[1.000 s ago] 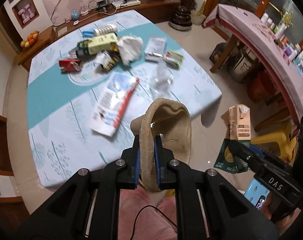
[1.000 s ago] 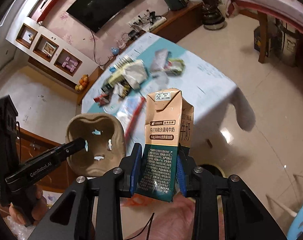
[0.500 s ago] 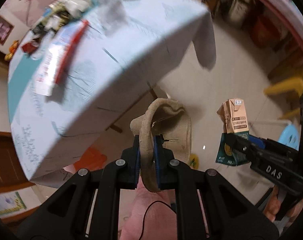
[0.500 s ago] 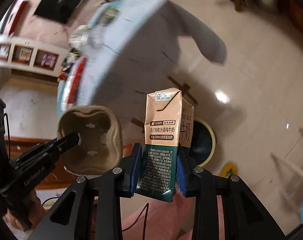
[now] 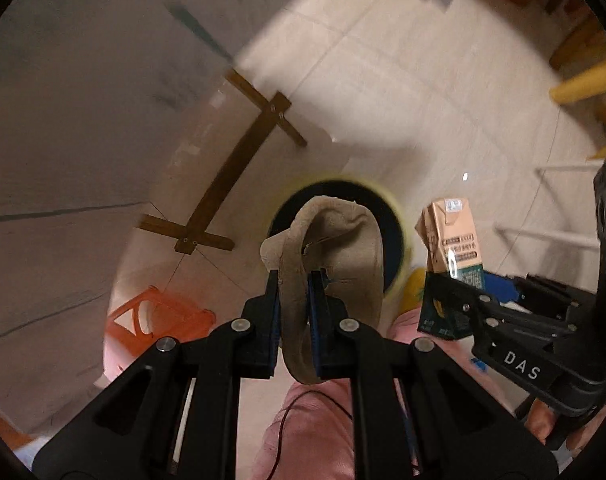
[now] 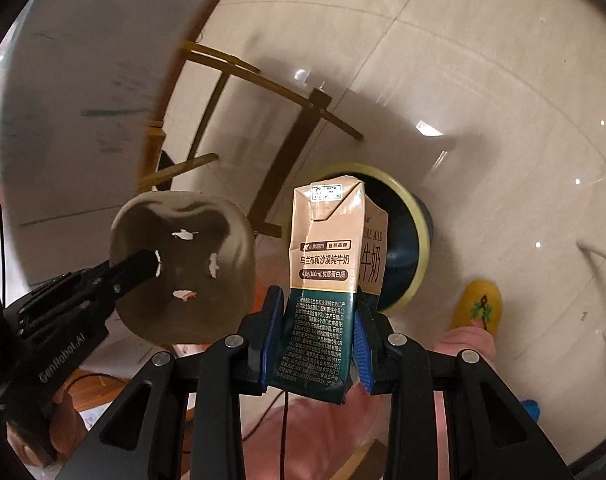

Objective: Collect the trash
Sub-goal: 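Carry both items over the floor bin and open both tools to drop them, then move both open tools back up to the table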

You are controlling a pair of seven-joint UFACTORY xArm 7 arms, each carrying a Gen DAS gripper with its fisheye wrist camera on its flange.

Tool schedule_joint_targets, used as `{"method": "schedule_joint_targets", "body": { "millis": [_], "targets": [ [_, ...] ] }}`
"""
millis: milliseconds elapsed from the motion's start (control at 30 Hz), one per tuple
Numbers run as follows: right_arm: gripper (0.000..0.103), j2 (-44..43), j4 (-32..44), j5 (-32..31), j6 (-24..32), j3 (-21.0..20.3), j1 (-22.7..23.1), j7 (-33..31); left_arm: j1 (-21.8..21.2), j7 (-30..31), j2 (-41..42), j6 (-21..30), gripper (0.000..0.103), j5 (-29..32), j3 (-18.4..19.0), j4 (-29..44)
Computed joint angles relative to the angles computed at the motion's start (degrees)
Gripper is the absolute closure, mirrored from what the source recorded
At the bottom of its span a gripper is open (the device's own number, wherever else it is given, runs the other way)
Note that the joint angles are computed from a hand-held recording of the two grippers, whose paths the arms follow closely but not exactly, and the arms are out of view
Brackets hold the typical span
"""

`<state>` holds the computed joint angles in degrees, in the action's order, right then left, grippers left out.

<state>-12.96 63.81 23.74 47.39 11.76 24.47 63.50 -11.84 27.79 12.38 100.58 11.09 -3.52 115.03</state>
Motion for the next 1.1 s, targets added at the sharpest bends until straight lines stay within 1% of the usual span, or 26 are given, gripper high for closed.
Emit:
{"method": "schedule_joint_targets", "body": {
  "millis": [33, 67, 133, 200, 300, 333, 367, 400, 433, 467, 500, 533, 600, 667, 767, 967, 1100],
  "targets": [
    [0.071, 1.27, -1.44, 0.16, -2.82, 0.77, 0.33, 0.46, 0.27, 0.92, -2.01, -3.22, 0.093, 0.62, 0.06, -5.33],
    [0.071, 2.22, -2.19, -0.03, -4.41, 1.23, 0.61, 0.99, 0.53, 1.76, -3.42, -5.88, 0.093, 1.19, 0.04, -9.37],
    [0.071, 5.40, -2.46, -1.16, -7.00, 1.97, 1.16, 1.87, 1.09, 2.98, -5.22, -9.84, 0.093, 2.25, 0.07, -15.29],
    [0.071, 8.01, -2.70, -2.06, -8.81, 2.25, 1.80, 1.85, 1.60, 4.08, -6.95, -13.82, 0.093, 2.88, -0.01, -20.33],
    [0.070, 10.86, -3.99, -2.54, -11.80, 2.54, 2.79, 1.29, 2.13, 6.60, -8.10, -18.07, 0.092, 3.34, -0.25, -24.49],
    [0.070, 12.79, -3.42, -2.05, -12.17, 2.50, 3.02, 0.74, 2.18, 7.54, -8.67, -19.39, 0.086, 3.65, -0.38, -26.16],
    [0.067, 13.46, -4.01, -1.89, -13.75, 2.61, 3.28, 0.44, 2.28, 8.27, -9.10, -20.39, 0.081, 3.74, -0.43, -27.36],
    [0.060, 13.90, -4.43, -2.89, -14.84, 2.67, 3.51, 1.07, 2.35, 9.01, -9.74, -21.85, 0.068, 3.72, -0.51, -28.83],
    [0.055, 13.84, -4.73, -3.73, -15.19, 2.68, 3.68, 1.69, 2.46, 9.45, -10.15, -23.06, 0.053, 3.52, -0.54, -29.84],
    [0.039, 13.68, -5.34, -5.08, -15.99, 2.74, 3.91, 2.69, 2.56, 9.80, -10.60, -24.34, 0.046, 3.20, -0.57, -30.67],
    [0.028, 13.28, -6.10, -6.82, -17.03, 2.80, 4.12, 4.05, 2.63, 9.94, -11.10, -25.59, 0.038, 3.10, -0.60, -31.37],
    [0.027, 13.04, -5.83, -8.94, -16.66, 2.86, 4.29, 5.98, 2.74, 9.88, -11.63, -27.16, 0.036, 3.03, -0.60, -32.17],
    [0.027, 12.14, -5.85, -10.10, -16.44, 2.69, 4.24, 6.84, 2.77, 9.59, -11.48, -27.19, 0.036, 3.11, -0.72, -31.80],
    [0.027, 11.45, -6.15, -12.31, -16.38, 2.69, 4.12, 9.27, 2.78, 9.65, -11.45, -27.15, 0.036, 3.25, -0.78, -31.32],
    [0.027, 8.69, -6.46, -14.77, -14.27, 2.80, 3.73, 12.44, 2.91, 10.19, -12.20, -28.27, 0.036, 3.75, -0.75, -31.23],
    [0.027, 3.64, -4.26, -18.88, -7.63, 3.66, 2.61, 17.87, 3.06, 9.72, -11.72, -26.73, 0.036, 3.96, -0.77, -27.14],
    [0.027, 1.93, -0.14, -21.01, -1.45, 4.13, 1.66, 20.59, 2.63, 9.09, -11.96, -23.54, 0.036, 3.76, -1.12, -23.42]
  ]
}}
